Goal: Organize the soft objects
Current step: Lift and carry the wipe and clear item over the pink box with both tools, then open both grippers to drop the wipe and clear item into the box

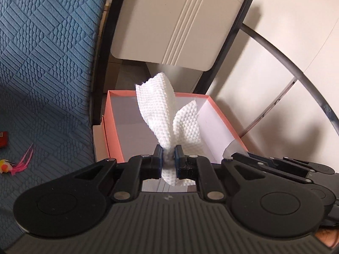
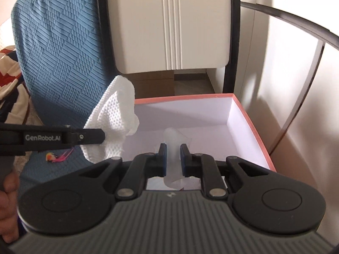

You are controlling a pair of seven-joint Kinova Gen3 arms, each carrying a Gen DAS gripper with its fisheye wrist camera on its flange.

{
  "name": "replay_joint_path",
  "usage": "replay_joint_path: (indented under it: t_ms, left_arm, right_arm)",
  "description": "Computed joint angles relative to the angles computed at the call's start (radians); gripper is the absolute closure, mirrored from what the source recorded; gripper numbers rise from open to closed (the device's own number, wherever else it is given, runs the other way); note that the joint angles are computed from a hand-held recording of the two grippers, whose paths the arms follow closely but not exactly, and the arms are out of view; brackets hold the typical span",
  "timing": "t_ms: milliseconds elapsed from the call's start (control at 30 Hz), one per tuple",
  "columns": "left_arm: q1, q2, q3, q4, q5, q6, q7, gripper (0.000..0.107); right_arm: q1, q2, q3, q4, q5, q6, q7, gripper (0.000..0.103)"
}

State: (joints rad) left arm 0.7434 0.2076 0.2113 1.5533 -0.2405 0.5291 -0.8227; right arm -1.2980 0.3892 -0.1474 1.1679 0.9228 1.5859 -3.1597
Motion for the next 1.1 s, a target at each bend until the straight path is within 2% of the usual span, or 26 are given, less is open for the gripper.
replay_joint_path:
  t_ms: [233, 333, 400, 767, 800, 833, 900, 1000, 1100]
  left_arm:
    - [0.019, 0.067, 0.021, -0.074, 0.046, 0.073, -0.029, 0.094]
    - [0.077, 0.092, -0.009, -0.108, -0.003, 0.117, -0.001, 0.094]
    - [0.083, 0.103, -0.008, -0.120, -0.001, 0.130, -0.006, 0.094]
    - [0.142, 0.123, -0.030, -0.146, -0.034, 0.153, 0.032, 0.093]
    - [0.146, 0.122, -0.034, -0.146, -0.042, 0.155, 0.041, 0.087]
    - [0.144, 0.122, -0.032, -0.150, -0.041, 0.162, 0.042, 0.075]
    - [0.134, 0.108, -0.026, -0.134, -0.032, 0.147, 0.046, 0.061]
    - [0.167, 0.079, -0.048, -0.109, -0.103, 0.133, 0.096, 0.061]
    - [0.165, 0.046, -0.037, -0.092, -0.143, 0.127, 0.104, 0.061]
  right_arm:
    - [0.044, -0.039, -0.031, 0.139, -0.082, -0.015, -0.087, 0.086]
    - [0.051, -0.053, -0.050, 0.192, -0.098, -0.019, -0.131, 0.085]
    - [0.056, -0.063, -0.064, 0.225, -0.102, -0.028, -0.150, 0.084]
    - [0.085, -0.092, -0.097, 0.283, -0.104, -0.065, -0.202, 0.081]
    - [0.085, -0.093, -0.099, 0.281, -0.101, -0.064, -0.203, 0.078]
    - [0.082, -0.105, -0.102, 0.293, -0.099, -0.064, -0.216, 0.078]
    - [0.082, -0.113, -0.107, 0.294, -0.091, -0.067, -0.236, 0.070]
    - [0.063, -0.113, -0.117, 0.275, -0.058, -0.031, -0.238, 0.066]
    - [0.041, -0.106, -0.118, 0.245, -0.017, -0.001, -0.239, 0.066]
